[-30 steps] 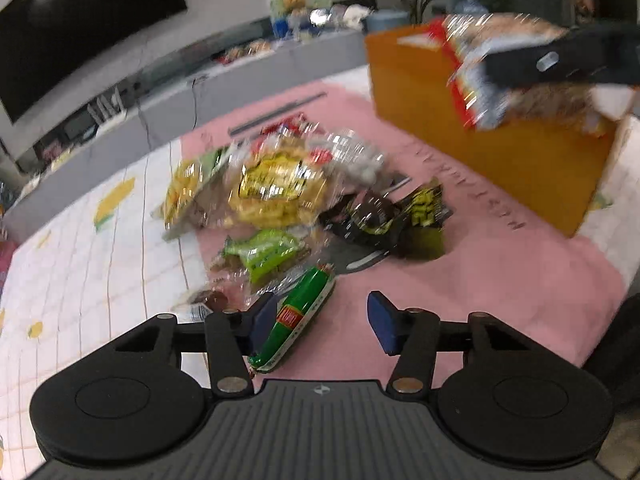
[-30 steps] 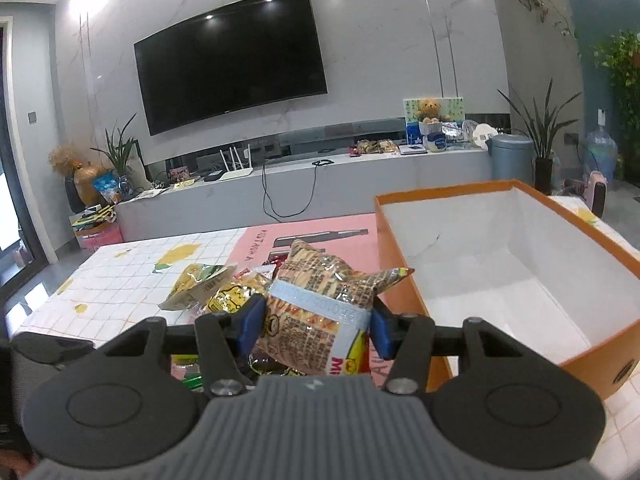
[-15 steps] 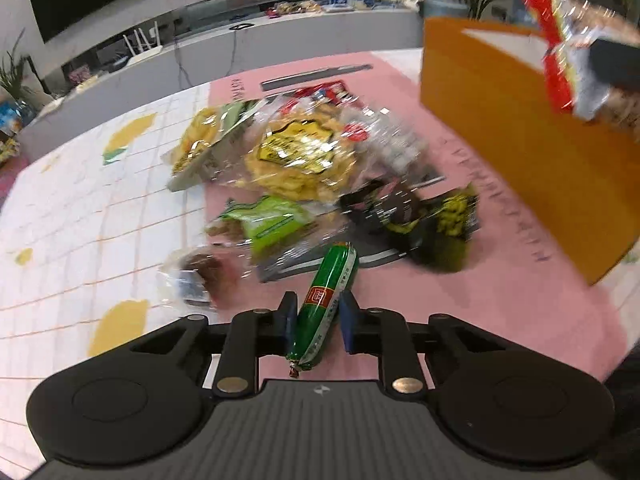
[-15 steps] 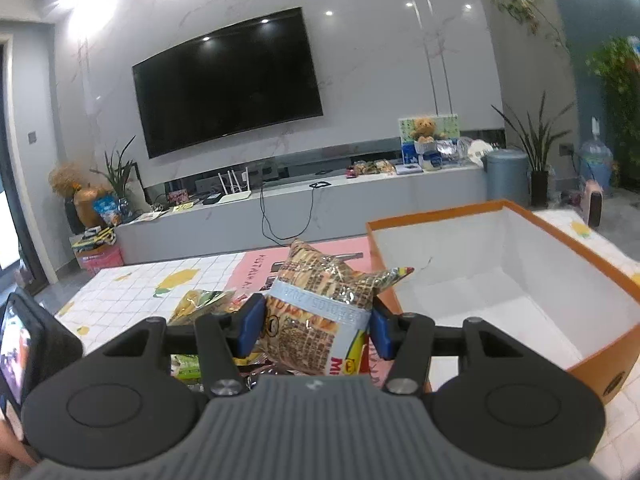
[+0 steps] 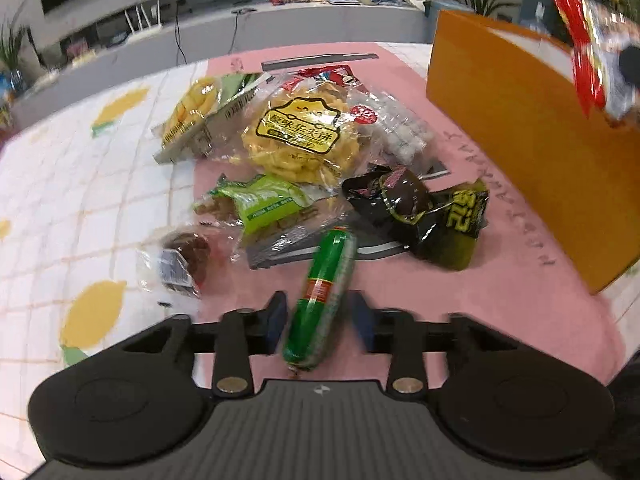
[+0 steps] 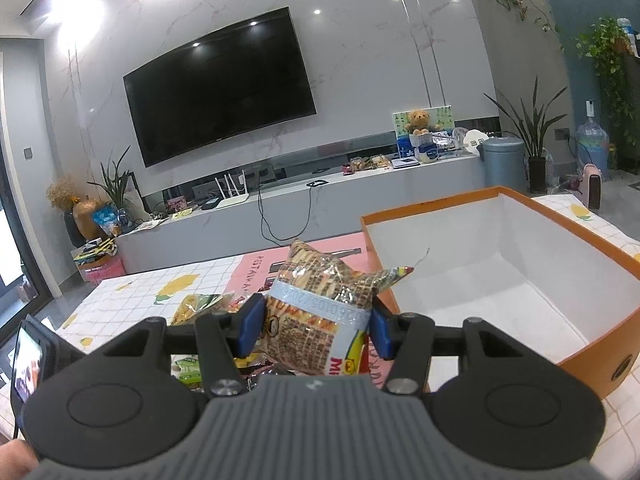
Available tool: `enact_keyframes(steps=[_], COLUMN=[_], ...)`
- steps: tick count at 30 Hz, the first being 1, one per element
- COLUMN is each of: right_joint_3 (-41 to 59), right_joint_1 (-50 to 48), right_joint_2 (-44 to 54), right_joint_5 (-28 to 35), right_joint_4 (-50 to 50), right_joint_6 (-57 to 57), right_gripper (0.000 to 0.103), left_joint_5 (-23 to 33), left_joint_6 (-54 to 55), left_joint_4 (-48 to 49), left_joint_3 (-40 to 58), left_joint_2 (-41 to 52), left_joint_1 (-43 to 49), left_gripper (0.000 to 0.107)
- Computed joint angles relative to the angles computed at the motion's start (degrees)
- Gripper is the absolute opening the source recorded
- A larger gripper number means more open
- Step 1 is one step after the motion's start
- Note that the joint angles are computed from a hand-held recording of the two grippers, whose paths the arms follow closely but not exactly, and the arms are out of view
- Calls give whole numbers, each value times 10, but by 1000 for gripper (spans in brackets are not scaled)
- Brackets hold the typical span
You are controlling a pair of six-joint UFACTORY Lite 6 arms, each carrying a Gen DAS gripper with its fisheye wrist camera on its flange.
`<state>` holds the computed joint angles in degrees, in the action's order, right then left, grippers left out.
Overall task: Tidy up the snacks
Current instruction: 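Drop the peanut bag into the orange box with the right gripper while the left carries the sausage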
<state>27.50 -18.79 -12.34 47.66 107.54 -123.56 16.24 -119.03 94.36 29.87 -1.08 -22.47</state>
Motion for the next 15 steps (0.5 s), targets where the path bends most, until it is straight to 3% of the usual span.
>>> enact_keyframes(steps=[9,13,15], right_joint_3=[-9,16,42], right_joint_1=[-15,-36,-49], right_joint_2=[-9,2,9], right_joint_5=[4,29,31], right_joint_4=[8,-7,-20], right_joint_6=[-3,1,-8], right_gripper=[53,53,53], left_joint_5=[4,-9,-11], left_joint_6=[77,141,214], left_joint_4=[-83,-176,-267], left_joint_3=[-3,-26,-29], left_joint_2=[-28,-112,-163], left_joint_1=[-26,-34,-40], left_gripper=[25,25,25])
